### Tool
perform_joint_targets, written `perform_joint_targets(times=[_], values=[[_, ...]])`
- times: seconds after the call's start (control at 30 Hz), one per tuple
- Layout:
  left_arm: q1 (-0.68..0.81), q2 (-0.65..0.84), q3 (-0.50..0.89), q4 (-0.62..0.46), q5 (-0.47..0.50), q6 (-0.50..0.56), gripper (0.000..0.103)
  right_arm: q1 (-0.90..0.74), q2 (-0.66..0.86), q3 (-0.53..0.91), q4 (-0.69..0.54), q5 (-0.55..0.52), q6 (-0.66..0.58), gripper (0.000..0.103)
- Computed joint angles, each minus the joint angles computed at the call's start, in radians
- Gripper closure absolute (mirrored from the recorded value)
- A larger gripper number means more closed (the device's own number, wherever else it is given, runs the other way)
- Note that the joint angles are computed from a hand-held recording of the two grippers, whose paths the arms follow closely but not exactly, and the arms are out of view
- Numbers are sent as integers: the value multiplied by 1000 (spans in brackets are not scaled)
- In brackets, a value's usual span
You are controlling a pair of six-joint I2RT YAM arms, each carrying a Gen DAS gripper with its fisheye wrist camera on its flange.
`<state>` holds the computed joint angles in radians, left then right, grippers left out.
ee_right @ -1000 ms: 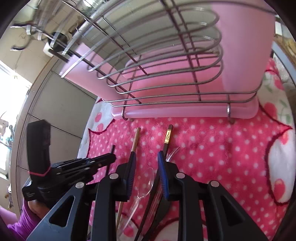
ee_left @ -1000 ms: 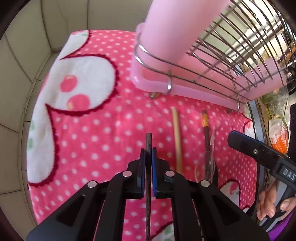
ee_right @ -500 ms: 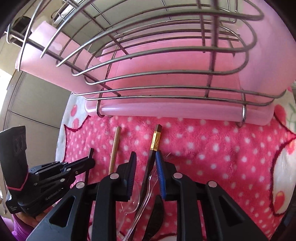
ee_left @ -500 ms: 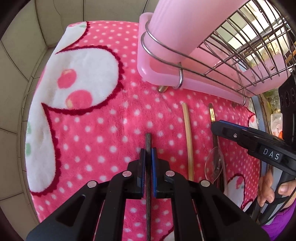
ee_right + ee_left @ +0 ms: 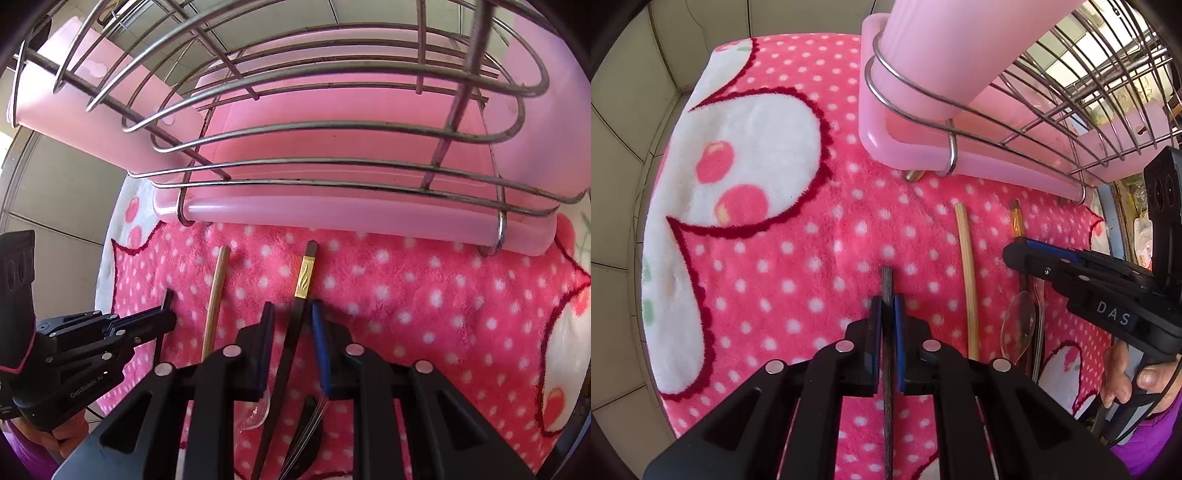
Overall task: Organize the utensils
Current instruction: 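Grasp a dark chopstick with the left tool while the right tool grasps a gold-tipped chopstick, then lift both chopsticks and carry them up over the pink cups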
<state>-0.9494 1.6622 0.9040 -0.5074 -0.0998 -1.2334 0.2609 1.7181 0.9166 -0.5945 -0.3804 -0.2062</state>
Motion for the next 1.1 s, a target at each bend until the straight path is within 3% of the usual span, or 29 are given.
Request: perform_joint_targets(times=[0.17,0.4,0.57,0.73,0.97,1.1], values=[[3,27,42,-25,-15,17,97,-60,-44,-28,1,-92,-32,94],[-82,-63,22,-34,-133,-66,97,-162,-310,-117,-30,-190,-116,95],[-191,-163,13,-55,-310,-150,97,-257,-515,-170,-68,-286,-167,95],[-327,-192,104,-218,-567,-258,97,-427,-654,-150,-171,-437,-258,96],[-422,-218,238,-409,-797,-308,97,-652,-663,2,-349,-624,-405,96],[-441,-221,331,-493,-887,-303,97,-699,-671,87,-344,-686,-366,96]])
